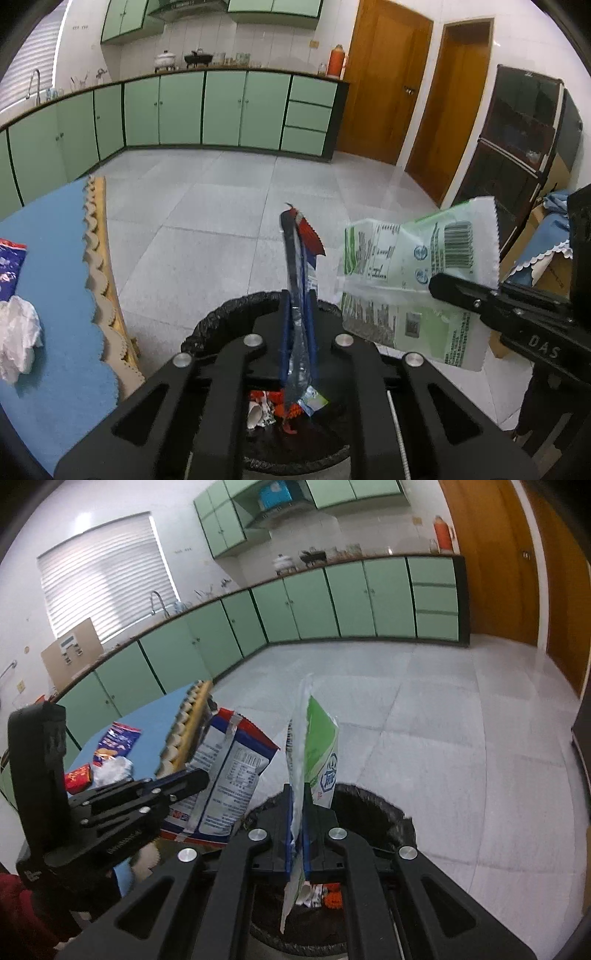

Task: Collect trash
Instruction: 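Open both grippers to drop the wrapper and bag into the bin, then move both open grippers back over the table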

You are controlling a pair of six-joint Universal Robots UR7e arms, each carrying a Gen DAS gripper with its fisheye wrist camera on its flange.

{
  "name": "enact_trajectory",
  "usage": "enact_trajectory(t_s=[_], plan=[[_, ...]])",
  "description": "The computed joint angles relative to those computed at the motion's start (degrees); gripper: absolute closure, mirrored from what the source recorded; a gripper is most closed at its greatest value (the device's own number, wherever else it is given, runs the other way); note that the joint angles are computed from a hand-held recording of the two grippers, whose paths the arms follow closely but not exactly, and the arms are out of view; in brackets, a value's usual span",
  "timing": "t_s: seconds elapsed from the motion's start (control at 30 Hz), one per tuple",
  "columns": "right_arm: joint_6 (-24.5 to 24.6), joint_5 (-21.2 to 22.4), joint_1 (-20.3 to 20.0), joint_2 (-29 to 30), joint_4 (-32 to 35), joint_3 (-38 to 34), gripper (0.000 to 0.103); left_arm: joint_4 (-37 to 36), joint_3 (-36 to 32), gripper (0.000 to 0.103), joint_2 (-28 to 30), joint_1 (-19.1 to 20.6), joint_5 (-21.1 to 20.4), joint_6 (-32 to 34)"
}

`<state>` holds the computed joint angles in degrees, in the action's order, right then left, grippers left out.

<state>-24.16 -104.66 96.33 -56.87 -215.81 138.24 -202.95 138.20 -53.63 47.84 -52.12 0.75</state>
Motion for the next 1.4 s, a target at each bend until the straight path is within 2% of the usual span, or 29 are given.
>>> enact_trajectory(t_s=[0.07,0.13,0.2,0.27,0.4,0.43,0.5,0.63,0.8,0.97,1.2,1.33,1.4], plan=[[0.6,-0.28,-0.58,0.44,1.18,-0.65,0.094,1.81,-0.64,0.074,-0.05,0.61,-0.28,-0.5],[0.84,-0.55,-1.19,1.18,1.67,-1.18,0.091,2.86,-0.96,0.067,-0.13,1.13,-0.75,-0.91],[1.2,-1.34,-1.56,1.76,1.77,-1.55,0.075,3.73,-1.1,0.065,-0.49,1.55,-1.54,-1.26],[1.51,-1.6,-1.84,2.04,1.38,-1.46,0.07,4.38,-1.07,0.061,-1.09,1.77,-1.83,-1.51],[2.08,-4.32,-0.56,2.2,-1.15,-0.82,0.044,3.69,0.2,0.053,-3.75,1.42,-1.23,-2.07],[2.07,-4.67,-0.23,2.1,-1.44,-0.82,0.04,3.13,0.79,0.05,-4.34,0.95,-0.64,-2.32],[2.32,-5.98,1.49,2.36,-3.5,-0.64,0.023,1.3,2.53,0.046,-6.5,-0.11,1.52,-2.5],[3.09,-5.29,4.66,2.53,-5.63,-0.64,0.007,-1.34,6.25,0.033,-11.42,-2.56,5.82,-2.52],[4.37,-3.63,9.34,4.4,-7.3,-2.07,0.006,-1.35,11.52,0.026,-19.57,-5.8,13.02,-3.67],[2.11,-4.91,15.37,9.95,-9.05,-6.01,0.006,2.65,15.74,0.025,-28.21,-8.0,19.89,-5.65],[0.41,-4.08,21.1,17.92,-5.74,-13.47,0.006,15.34,19.78,0.024,-43.94,-9.3,29.0,-8.92],[0.58,-3.81,22.78,23.02,-3.8,-18.22,0.006,23.36,20.31,0.024,-53.49,-8.16,33.36,-10.36],[0.89,-4.25,23.55,25.28,-2.9,-20.59,0.006,25.66,20.41,0.024,-56.49,-7.43,34.82,-10.74]])
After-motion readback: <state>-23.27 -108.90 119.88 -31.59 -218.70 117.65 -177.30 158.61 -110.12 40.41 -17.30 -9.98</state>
